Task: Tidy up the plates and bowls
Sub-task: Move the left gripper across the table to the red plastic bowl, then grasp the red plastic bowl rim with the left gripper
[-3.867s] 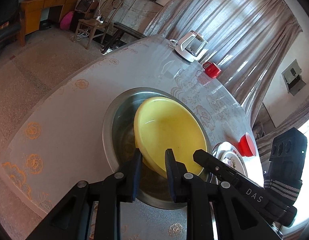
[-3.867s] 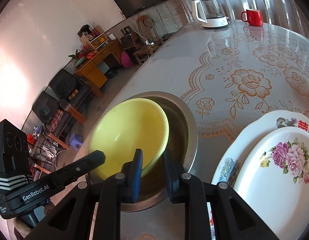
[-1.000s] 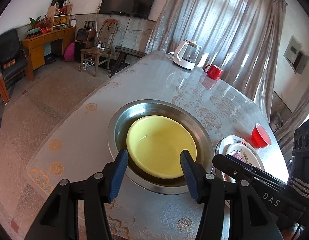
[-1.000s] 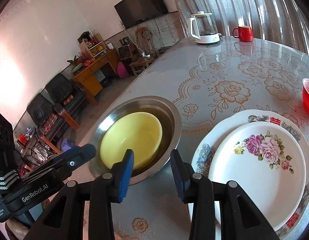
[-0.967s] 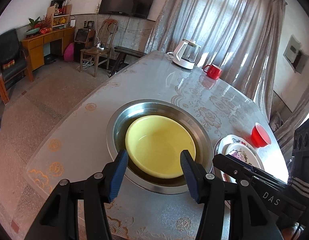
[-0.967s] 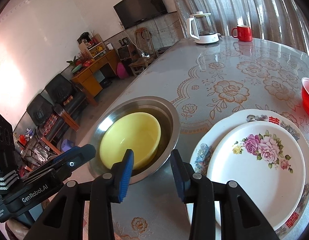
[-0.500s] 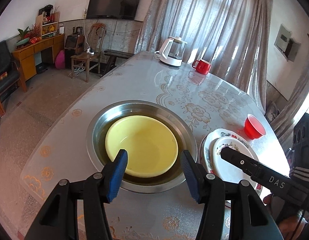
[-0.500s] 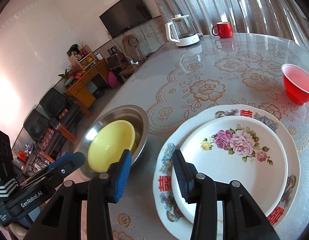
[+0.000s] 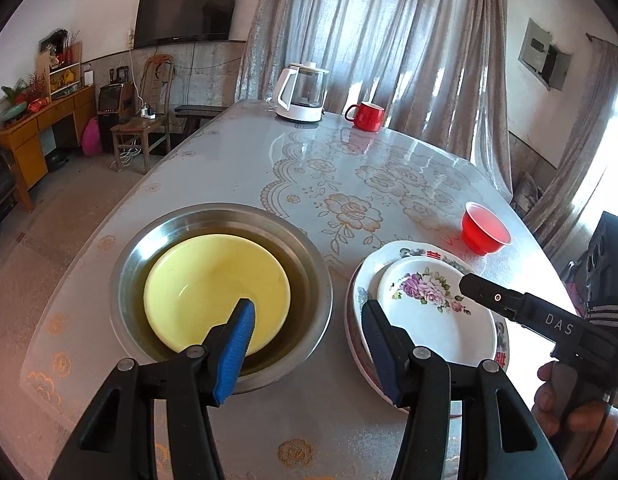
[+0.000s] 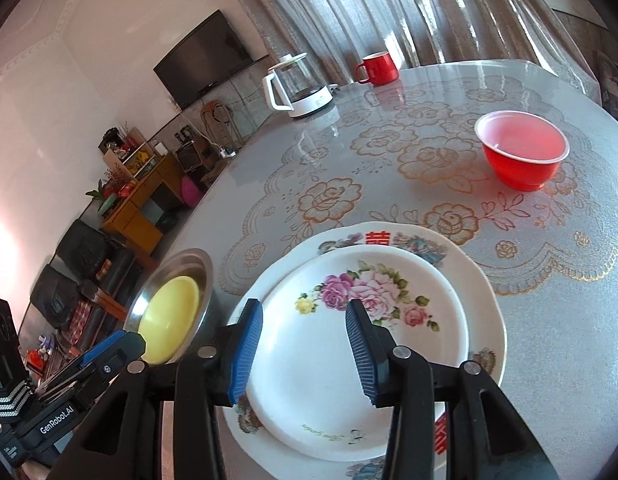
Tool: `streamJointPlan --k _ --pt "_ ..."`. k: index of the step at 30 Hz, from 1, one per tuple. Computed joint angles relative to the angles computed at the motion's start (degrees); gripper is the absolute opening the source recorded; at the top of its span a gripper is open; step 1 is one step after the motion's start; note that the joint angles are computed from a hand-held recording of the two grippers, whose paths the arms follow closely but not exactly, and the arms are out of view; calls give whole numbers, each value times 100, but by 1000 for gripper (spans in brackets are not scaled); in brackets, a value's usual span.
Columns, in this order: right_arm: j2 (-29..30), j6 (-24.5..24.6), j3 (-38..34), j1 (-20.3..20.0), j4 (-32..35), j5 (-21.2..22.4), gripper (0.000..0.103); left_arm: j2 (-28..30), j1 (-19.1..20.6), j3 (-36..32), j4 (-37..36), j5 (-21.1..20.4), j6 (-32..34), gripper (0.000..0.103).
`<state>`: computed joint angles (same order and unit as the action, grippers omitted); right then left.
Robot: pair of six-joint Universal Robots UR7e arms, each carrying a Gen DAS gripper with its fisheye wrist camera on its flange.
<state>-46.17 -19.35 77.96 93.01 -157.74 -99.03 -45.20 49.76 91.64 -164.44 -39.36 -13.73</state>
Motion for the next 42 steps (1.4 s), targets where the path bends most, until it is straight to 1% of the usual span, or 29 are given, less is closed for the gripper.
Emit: streamJointPlan --k 13,20,22,24,27,29,31,34,36,39,42 --pt "-215 322 4 -304 -223 -145 43 389 -19 -520 479 -224 175 56" --pt "-251 542 -133 -493 -293 -310 43 720 17 -1113 924 -458 318 56" --pt "-234 589 -231 -536 -294 -366 43 832 46 -1360 1176 -583 317 56" --pt "-198 647 -362 -573 -296 -424 43 963 81 -1654 1475 -711 256 56" --pt "-141 743 -585 -623 -298 -441 43 1233 93 -2102 1692 -637 229 49" --pt "-96 754 -744 -659 -301 -418 43 1421 128 -2453 1918 -729 199 49" --pt "-23 780 -935 -684 -276 -452 43 1600 174 -2804 2148 -968 204 49" --pt "100 785 -1235 -723 -229 -496 43 1946 187 -3381 2394 -1070 326 49" --pt "187 824 -1460 -756 -128 -488 43 2223 203 -3852 2605 -1142 407 50" --pt "347 862 -1827 -793 25 -508 43 2678 263 -4713 3127 -1413 360 50" --pt "540 834 -2231 -814 177 -538 43 3291 324 -5915 3942 -1624 246 50"
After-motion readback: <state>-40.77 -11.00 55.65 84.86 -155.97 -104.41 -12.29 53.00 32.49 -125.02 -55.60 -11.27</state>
